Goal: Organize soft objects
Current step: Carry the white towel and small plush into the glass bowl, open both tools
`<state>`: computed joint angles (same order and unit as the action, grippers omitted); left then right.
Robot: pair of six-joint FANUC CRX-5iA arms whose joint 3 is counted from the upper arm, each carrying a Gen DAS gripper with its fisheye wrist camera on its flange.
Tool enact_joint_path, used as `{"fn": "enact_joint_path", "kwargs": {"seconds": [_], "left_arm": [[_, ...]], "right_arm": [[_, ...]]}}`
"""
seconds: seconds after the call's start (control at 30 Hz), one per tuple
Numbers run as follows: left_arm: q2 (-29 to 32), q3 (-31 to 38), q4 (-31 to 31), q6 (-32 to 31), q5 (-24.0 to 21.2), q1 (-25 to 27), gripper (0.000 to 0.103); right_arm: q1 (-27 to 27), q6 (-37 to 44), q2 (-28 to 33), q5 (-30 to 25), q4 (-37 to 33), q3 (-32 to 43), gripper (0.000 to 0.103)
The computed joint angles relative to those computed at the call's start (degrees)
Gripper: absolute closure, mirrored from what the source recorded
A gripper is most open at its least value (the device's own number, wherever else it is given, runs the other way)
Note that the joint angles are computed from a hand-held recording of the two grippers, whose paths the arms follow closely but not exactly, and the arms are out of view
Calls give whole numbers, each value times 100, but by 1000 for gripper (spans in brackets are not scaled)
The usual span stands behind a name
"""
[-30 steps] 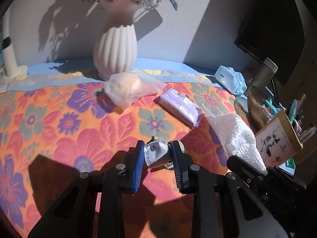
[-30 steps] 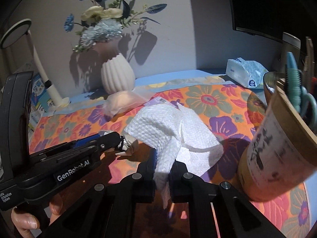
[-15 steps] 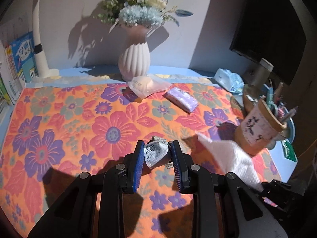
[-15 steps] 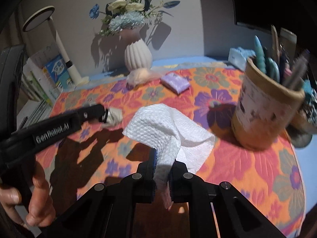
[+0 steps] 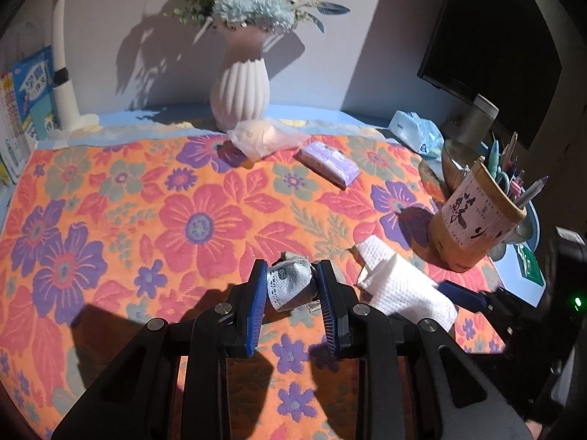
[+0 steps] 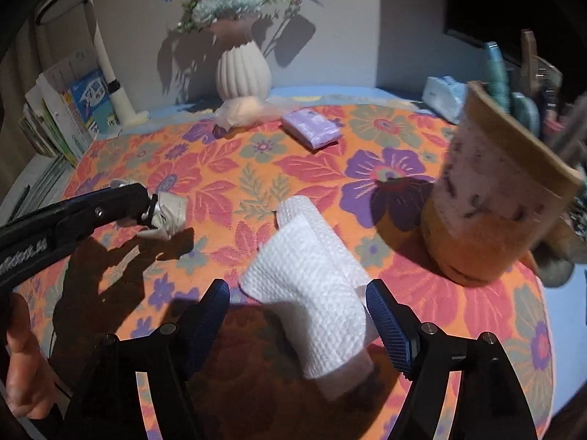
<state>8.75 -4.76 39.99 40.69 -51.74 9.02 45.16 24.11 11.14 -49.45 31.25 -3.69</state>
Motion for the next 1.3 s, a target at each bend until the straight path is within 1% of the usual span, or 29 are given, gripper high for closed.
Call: {"fn": "enact_joint_path", "kwargs": {"seconds": [0.13,0.23,0.27,0.3,0.33,0.37,0.4,0.43,0.47,0.5,0.57,0.67,0.83,0.93,1.13,1.3], "left_arm": [[104,54,-14,-76,-14,-50,79],[161,64,35,-217,-27,-61,79],[185,70,44,-236,-36,-62,79],[210,76,59,-242,-64,-62,79],[246,91,80,-253,-112,-61,79],[268,88,92,-259,-140,-65,79],[267,68,91,-264,-136,-71,79],[252,34,90,-272,-124,-81,79],[244,18,95,-285,-140,-86,79],[227,0,98,-295,-162,-89,79],[177,-39,147,-315,-222,-80,79],[43,-161,350,-448,-315,-56,79],[-316,-519,708,-798,-245,-112,79],[-459,-687,895,-941,-296,-183,79],[-749,-947,1092,-1126,-458,-425,79],[-998,-1084,1160,-1260,-446,-764,79]], "right_arm": [[-178,307,232,24,-201,248,25],[-289,608,334,0,-561,399,25],[-273,532,265,120,-433,258,25],[-247,530,259,105,-390,228,27],[-219,498,281,50,-336,235,31],[-143,317,322,-119,-69,199,45],[-96,248,380,-269,90,228,56],[-53,219,376,-297,227,184,63],[-61,233,333,-219,176,159,78],[-68,206,313,-232,143,165,85],[-108,195,216,-146,-3,132,89],[-82,55,44,-93,-80,12,89],[69,-487,-452,-101,206,-463,90],[111,-749,-772,-137,326,-739,90],[177,-1544,-1577,-324,712,-1432,90],[237,-2116,-2097,-504,1072,-1910,90]]}}
